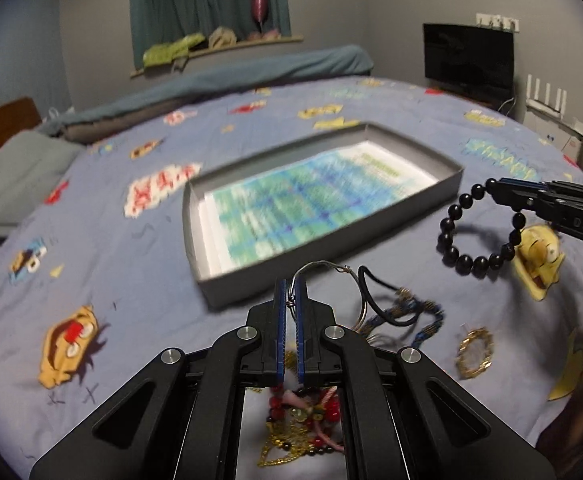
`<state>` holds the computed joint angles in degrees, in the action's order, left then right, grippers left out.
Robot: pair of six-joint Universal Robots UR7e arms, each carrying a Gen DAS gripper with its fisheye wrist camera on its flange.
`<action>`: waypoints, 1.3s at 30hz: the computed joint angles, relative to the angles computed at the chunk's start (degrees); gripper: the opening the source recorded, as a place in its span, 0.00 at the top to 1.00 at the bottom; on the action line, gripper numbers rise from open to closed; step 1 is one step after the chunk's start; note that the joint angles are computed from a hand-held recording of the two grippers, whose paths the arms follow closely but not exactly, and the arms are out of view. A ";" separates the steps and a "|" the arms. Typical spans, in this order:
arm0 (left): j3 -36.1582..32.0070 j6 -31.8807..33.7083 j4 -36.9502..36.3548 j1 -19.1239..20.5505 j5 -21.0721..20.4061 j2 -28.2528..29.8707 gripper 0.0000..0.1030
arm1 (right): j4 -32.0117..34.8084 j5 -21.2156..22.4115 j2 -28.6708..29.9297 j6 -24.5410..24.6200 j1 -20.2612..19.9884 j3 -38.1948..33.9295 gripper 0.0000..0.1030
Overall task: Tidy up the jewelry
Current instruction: 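Carry both bracelets over the grey box and open both tools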
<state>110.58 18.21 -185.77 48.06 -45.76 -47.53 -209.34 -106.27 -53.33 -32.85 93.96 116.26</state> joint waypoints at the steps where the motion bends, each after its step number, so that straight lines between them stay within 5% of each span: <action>1: 0.09 0.61 -0.88 -0.37 0.26 -0.05 0.95 | -0.45 -0.31 -0.02 -0.24 0.27 -0.09 0.86; 14: -6.71 1.60 -4.83 -0.93 -1.42 -0.76 0.95 | -4.17 -1.02 0.12 -0.91 4.85 -7.39 0.86; 31: -29.96 -6.72 15.72 9.02 -4.85 11.16 0.95 | 9.31 2.47 11.98 2.67 2.34 -27.82 0.86; 39: -37.04 -7.19 22.01 10.56 -1.54 15.82 0.95 | 15.31 -1.13 16.93 4.50 0.98 -35.10 0.86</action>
<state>73.54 11.02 -163.76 58.61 -47.30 -31.71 -194.04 -107.40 -36.40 -28.36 94.94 81.16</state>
